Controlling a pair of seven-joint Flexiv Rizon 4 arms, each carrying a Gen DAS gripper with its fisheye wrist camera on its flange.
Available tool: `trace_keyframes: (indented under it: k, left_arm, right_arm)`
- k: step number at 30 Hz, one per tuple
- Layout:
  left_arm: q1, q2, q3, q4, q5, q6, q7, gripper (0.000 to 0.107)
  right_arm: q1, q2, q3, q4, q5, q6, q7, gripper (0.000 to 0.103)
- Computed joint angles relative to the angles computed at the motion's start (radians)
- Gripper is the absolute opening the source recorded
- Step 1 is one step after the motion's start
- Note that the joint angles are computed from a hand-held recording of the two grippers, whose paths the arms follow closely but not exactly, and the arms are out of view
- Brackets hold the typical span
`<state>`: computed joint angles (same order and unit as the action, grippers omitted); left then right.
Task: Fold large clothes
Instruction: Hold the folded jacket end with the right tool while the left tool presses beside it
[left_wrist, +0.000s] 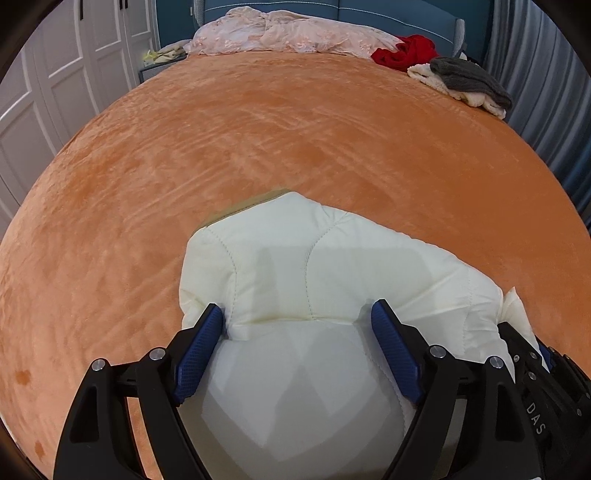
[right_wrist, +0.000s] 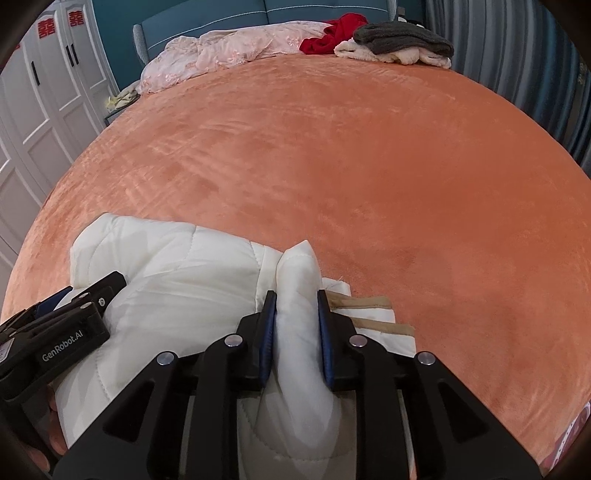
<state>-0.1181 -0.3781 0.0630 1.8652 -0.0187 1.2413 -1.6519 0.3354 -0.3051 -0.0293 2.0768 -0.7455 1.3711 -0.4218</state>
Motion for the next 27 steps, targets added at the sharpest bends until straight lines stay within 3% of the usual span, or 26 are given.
trace_keyframes:
  k: [12,27]
  left_arm:
    - [-0.028,-0.029,0.035,-0.022,0.059,0.014,-0.058,0.084]
    - [-0.05,-0.044,0.061,-0.03,0.104,0.04,-0.104,0.086]
  right_arm:
    - [0.016,-0.023,-0.052,0.02,-0.055,0.088,0.066,0.021]
    - [0.085,-0.023,-0.183,0.05,-0.201,0.177,0.208,0.021]
